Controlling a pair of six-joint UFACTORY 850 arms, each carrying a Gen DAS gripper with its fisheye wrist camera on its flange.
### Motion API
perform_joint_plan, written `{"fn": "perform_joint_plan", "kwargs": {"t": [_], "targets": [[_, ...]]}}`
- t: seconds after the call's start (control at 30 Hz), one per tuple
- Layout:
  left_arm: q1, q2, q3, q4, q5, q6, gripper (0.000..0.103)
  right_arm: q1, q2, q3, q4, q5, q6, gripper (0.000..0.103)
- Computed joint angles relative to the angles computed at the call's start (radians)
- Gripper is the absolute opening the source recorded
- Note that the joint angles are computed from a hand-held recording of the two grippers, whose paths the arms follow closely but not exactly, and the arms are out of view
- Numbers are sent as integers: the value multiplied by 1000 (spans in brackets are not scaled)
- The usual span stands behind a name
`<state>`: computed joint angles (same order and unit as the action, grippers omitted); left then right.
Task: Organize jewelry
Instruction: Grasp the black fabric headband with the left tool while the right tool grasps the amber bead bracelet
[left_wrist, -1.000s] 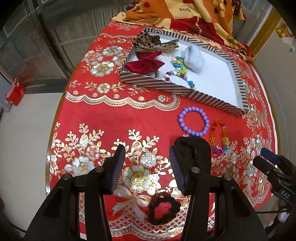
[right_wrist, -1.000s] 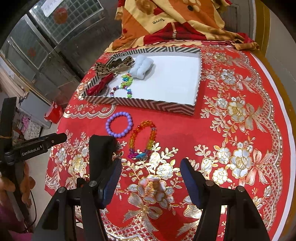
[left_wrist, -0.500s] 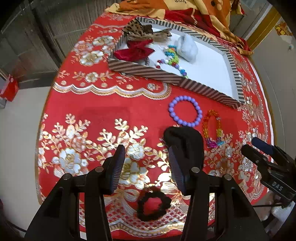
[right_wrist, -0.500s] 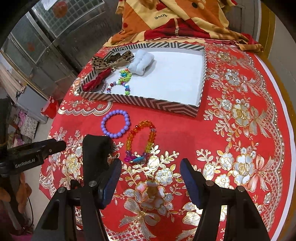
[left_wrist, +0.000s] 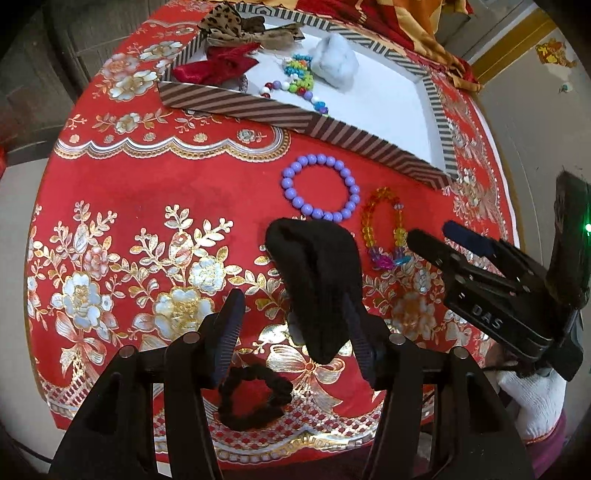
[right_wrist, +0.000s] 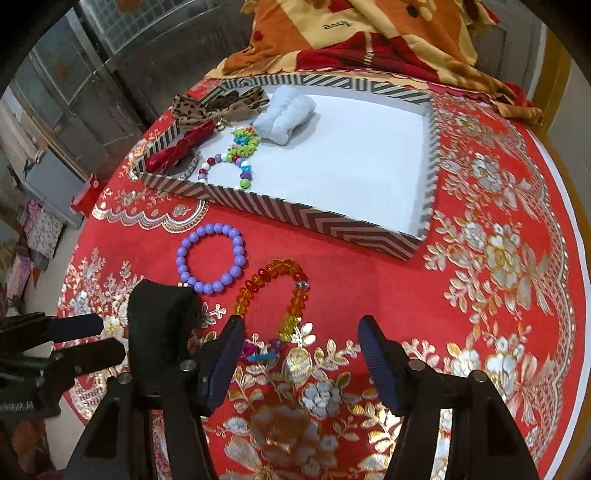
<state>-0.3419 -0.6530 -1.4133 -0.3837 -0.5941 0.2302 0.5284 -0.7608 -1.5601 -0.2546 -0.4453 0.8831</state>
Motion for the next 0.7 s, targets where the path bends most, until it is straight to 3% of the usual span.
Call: {"fn": "perform_joint_plan", "kwargs": {"t": [0.13, 0.37, 0.7], "targets": [[-6, -6, -8, 41, -1, -38, 54, 1, -38, -45, -12, -26, -12, 51], [-13, -22, -26, 71, -8, -70, 54, 3, -78, -88, -49, -67, -16, 49], [-21, -45, -52, 54, -27, -68, 54, -14, -59, -45, -44, -47, 10, 49]]}}
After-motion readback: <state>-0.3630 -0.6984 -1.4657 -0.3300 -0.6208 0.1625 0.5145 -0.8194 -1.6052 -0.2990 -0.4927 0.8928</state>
